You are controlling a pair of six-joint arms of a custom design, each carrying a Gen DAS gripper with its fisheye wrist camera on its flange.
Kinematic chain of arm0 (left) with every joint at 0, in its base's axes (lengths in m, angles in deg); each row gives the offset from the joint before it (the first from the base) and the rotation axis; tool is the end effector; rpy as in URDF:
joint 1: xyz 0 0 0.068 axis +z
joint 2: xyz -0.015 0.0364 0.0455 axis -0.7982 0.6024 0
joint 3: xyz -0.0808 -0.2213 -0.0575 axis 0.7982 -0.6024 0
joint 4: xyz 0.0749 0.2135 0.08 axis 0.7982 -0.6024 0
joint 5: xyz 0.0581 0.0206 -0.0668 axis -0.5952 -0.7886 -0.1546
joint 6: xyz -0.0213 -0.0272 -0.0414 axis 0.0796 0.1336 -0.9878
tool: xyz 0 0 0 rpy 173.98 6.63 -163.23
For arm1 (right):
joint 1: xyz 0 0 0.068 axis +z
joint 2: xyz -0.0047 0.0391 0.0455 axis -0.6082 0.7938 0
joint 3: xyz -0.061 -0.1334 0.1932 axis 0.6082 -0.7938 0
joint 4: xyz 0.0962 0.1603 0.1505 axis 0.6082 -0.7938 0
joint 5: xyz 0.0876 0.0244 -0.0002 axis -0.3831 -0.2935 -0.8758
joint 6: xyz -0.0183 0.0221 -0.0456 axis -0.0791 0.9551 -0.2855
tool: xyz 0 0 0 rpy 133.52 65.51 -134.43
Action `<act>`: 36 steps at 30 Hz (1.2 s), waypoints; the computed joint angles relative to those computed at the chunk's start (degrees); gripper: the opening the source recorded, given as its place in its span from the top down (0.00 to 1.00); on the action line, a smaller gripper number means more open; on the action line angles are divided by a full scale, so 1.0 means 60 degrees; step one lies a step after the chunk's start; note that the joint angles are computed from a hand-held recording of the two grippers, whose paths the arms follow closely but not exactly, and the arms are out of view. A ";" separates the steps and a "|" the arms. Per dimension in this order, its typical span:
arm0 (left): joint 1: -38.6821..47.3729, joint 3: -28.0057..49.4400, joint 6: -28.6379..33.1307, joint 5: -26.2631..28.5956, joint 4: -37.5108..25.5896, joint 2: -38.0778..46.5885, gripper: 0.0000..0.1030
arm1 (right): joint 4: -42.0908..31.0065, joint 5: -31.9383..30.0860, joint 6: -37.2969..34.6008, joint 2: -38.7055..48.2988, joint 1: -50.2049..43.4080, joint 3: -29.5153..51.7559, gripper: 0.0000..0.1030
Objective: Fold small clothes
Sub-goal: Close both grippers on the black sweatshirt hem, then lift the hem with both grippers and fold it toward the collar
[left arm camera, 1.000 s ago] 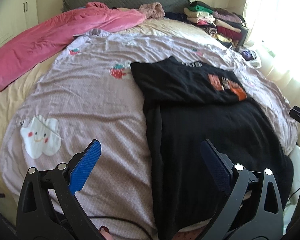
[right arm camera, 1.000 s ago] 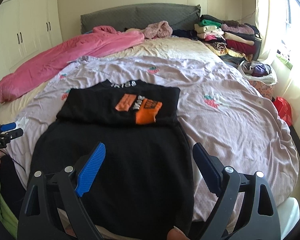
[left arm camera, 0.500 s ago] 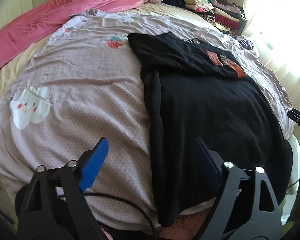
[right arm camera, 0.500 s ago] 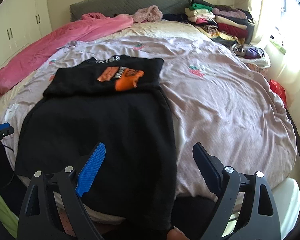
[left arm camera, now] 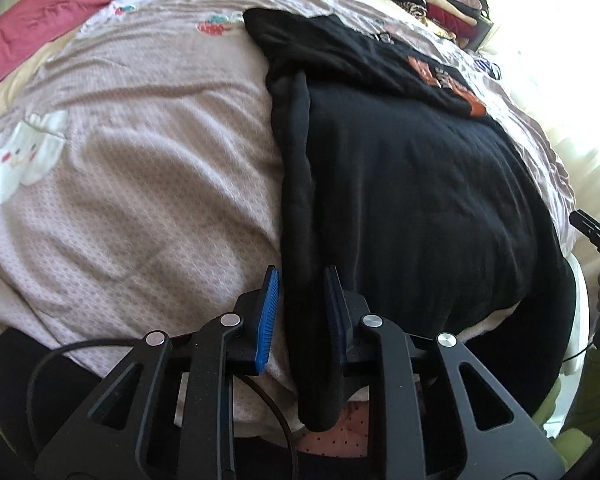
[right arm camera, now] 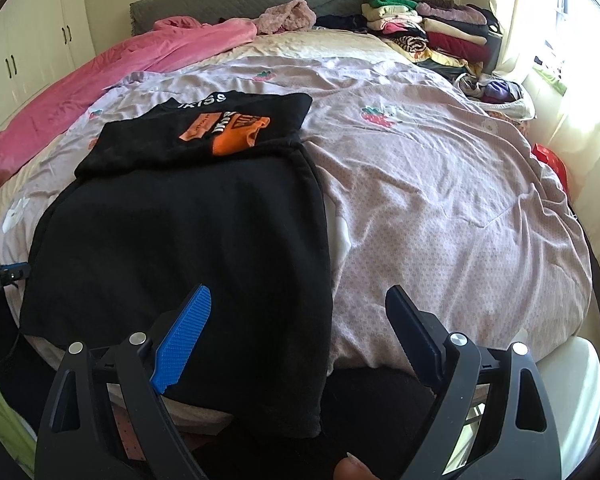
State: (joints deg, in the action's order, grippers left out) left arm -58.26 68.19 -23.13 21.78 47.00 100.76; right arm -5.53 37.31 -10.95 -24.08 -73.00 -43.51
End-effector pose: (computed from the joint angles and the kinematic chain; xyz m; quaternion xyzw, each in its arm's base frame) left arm 0.2704 -0.0378 0.1985 0.1875 0.9455 -0.1636 0.2099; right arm 0.0879 -0.0505 0.2339 0.1108 0.9353 -0.0132 0.3358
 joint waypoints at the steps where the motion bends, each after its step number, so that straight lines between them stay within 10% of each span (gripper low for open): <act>1: -0.0021 -0.0019 0.0020 -0.0003 -0.0025 0.0000 0.84 | -0.0032 -0.0050 -0.0074 0.0019 -0.0105 -0.0012 0.14; 9: -0.0078 -0.0272 0.0036 -0.0104 0.0059 -0.0044 0.80 | -0.0074 -0.0641 -0.0779 0.0525 -0.1031 -0.0304 0.18; 18: -0.0169 -0.0408 0.0037 -0.0136 0.0043 -0.0185 0.80 | 0.0207 -0.0691 -0.0861 0.1467 -0.0683 -0.0803 0.52; 23: -0.0046 -0.0545 0.0123 0.0009 -0.0106 -0.0355 0.80 | 0.0090 -0.1123 -0.1390 0.1678 -0.1054 -0.0918 0.89; 36: -0.0204 -0.0609 0.0049 -0.0073 -0.0027 -0.0216 0.84 | -0.1378 -0.2919 -0.3145 0.1727 -0.3125 0.0247 0.92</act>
State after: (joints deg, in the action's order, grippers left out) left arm -59.49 64.53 -22.84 21.34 46.83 99.47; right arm -13.80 19.80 -29.82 -13.71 -91.76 -42.03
